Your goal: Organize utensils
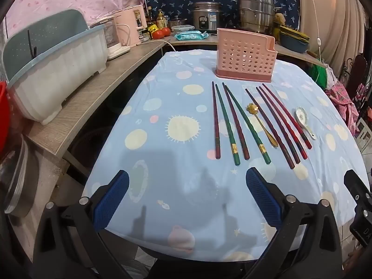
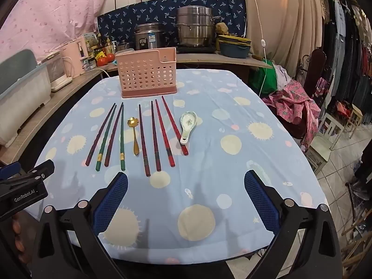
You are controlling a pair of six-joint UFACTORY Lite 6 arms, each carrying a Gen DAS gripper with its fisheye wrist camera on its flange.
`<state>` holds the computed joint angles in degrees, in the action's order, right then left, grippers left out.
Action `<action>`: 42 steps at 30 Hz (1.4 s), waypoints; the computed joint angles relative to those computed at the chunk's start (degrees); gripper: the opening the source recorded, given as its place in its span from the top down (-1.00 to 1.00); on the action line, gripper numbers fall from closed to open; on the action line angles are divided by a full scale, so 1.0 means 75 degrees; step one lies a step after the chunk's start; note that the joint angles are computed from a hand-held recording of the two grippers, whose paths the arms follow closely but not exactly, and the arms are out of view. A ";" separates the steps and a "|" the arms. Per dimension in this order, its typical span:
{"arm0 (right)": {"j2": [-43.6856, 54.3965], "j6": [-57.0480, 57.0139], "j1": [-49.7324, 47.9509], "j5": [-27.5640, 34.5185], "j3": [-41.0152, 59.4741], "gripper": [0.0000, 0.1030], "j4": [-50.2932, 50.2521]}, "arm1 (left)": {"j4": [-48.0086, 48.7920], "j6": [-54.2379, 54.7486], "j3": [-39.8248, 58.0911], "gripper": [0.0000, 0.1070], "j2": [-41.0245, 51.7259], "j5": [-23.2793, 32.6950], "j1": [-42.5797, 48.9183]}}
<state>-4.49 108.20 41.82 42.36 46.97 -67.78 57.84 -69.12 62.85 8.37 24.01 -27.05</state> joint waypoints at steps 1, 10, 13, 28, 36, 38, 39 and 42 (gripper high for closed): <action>0.0019 0.0030 0.0001 0.0000 0.0010 -0.86 0.0013 | 0.0030 -0.0044 -0.0025 -0.79 -0.0017 -0.0029 -0.0010; 0.0022 0.0194 0.0037 -0.0034 0.0035 -0.86 -0.0091 | -0.0717 0.0750 -0.0003 -0.79 -0.0080 -0.0219 0.0175; -0.0024 0.0210 0.0025 -0.0061 0.0003 -0.86 -0.0079 | -0.0505 0.0542 0.0047 -0.79 -0.0048 -0.0091 0.0068; -0.0002 0.0203 0.0015 -0.0071 0.0009 -0.86 -0.0077 | -0.1100 0.1113 0.0271 -0.80 0.0086 0.0212 0.0057; -0.0007 0.0155 -0.0005 -0.0068 0.0031 -0.86 -0.0026 | -0.0836 0.0942 0.0202 -0.80 0.0072 0.0322 -0.0012; 0.0002 0.0161 -0.0004 -0.0075 0.0029 -0.86 -0.0036 | -0.0840 0.0967 0.0183 -0.80 0.0045 0.0315 -0.0033; -0.0010 0.0150 -0.0004 -0.0068 0.0026 -0.86 -0.0033 | -0.0859 0.0990 0.0153 -0.80 0.0026 0.0276 0.0005; -0.0036 0.0161 -0.0016 -0.0064 0.0005 -0.86 -0.0057 | -0.0873 0.0956 0.0177 -0.80 0.0020 0.0326 -0.0064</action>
<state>-4.76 109.41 41.70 41.88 47.01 -68.21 51.29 -61.95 64.18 8.52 26.46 -27.53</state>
